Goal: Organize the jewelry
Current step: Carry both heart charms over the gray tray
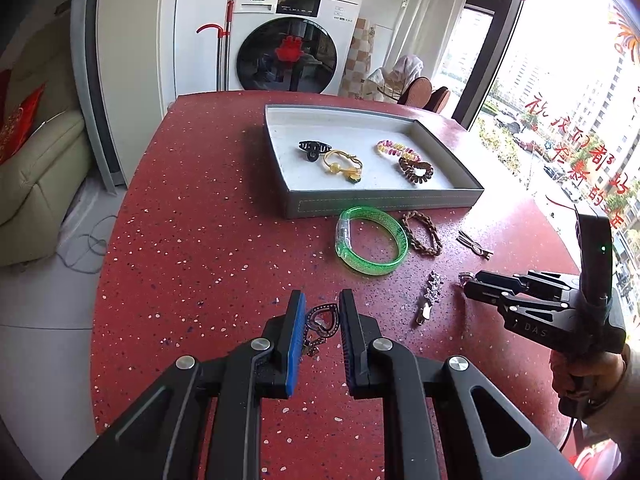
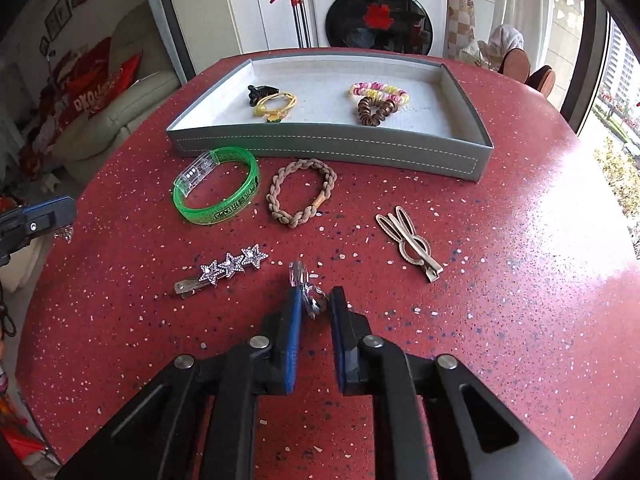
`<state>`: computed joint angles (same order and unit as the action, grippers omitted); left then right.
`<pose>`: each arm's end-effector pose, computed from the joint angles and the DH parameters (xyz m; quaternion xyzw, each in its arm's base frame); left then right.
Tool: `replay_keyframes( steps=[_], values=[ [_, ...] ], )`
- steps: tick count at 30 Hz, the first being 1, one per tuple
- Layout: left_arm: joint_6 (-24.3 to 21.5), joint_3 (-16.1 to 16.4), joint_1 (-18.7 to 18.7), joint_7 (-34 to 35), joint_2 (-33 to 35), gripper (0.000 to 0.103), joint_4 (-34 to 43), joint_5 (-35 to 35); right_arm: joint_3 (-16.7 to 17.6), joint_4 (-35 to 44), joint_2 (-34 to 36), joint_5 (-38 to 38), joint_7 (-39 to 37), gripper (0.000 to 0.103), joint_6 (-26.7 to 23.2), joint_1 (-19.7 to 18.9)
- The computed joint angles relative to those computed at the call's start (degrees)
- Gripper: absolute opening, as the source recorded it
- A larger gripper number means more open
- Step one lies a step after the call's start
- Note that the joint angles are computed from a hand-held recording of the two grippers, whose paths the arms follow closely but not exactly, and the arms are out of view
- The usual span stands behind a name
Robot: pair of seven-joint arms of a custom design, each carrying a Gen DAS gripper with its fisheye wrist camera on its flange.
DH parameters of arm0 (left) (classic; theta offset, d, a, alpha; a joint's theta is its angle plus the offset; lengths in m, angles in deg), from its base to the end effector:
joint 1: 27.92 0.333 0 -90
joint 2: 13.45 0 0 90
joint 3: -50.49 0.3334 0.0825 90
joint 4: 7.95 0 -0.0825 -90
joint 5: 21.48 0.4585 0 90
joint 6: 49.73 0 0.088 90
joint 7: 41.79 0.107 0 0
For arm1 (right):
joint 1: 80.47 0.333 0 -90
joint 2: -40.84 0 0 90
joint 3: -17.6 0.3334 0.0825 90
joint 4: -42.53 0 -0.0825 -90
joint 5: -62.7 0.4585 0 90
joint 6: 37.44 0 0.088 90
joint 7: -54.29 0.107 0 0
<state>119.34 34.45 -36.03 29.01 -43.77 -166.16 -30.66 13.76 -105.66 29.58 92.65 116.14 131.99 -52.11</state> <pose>0.4195 -0.1710 0.4156 -0.6779 0.6479 -0.3056 0.1651 0.4817 0.1835 0.3478 -0.8039 0.5162 -0.1118 0.2733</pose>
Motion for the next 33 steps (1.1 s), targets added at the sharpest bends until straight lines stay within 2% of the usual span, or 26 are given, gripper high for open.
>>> replay_keyframes(
  steps=[3,7,11,16,24,28,33],
  values=[
    [0.13,-0.28,0.02,-0.18,0.54,0.035,0.49,0.2,-1.2,-0.09,-1.07,1.86,-1.19,0.012,-0.7,0.58],
    [0.39,-0.25,0.09,-0.16,1.28,0.035,1.39,0.36,-3.86,1.12,-2.18,8.93,-5.54,0.01,-2.91,2.0],
    [0.46,-0.53,0.84,-0.2,2.34,0.035,2.95,1.03,-4.26,3.01,-2.57,14.38,-9.07,0.01,-4.7,1.33],
    [0.78,-1.13,2.3,-0.51,4.47,0.035,5.76,2.35,-3.17,5.67,-2.13,18.44,-11.27,0.01,-6.47,-0.69],
    [1.28,-2.23,5.17,-1.65,10.81,0.035,12.64,6.19,0.17,13.11,3.14,18.93,-9.72,0.01,-6.66,-5.29],
    [0.6,-4.19,8.33,-4.52,15.61,0.035,17.61,11.87,2.27,17.39,7.1,17.03,-7.46,0.01,-6.71,-8.1],
    [-0.96,-3.6,9.32,-9.97,22.59,0.035,24.13,19.91,4.91,22.28,12.13,13.7,-3.77,0.01,-6.9,-11.71]
  ],
)
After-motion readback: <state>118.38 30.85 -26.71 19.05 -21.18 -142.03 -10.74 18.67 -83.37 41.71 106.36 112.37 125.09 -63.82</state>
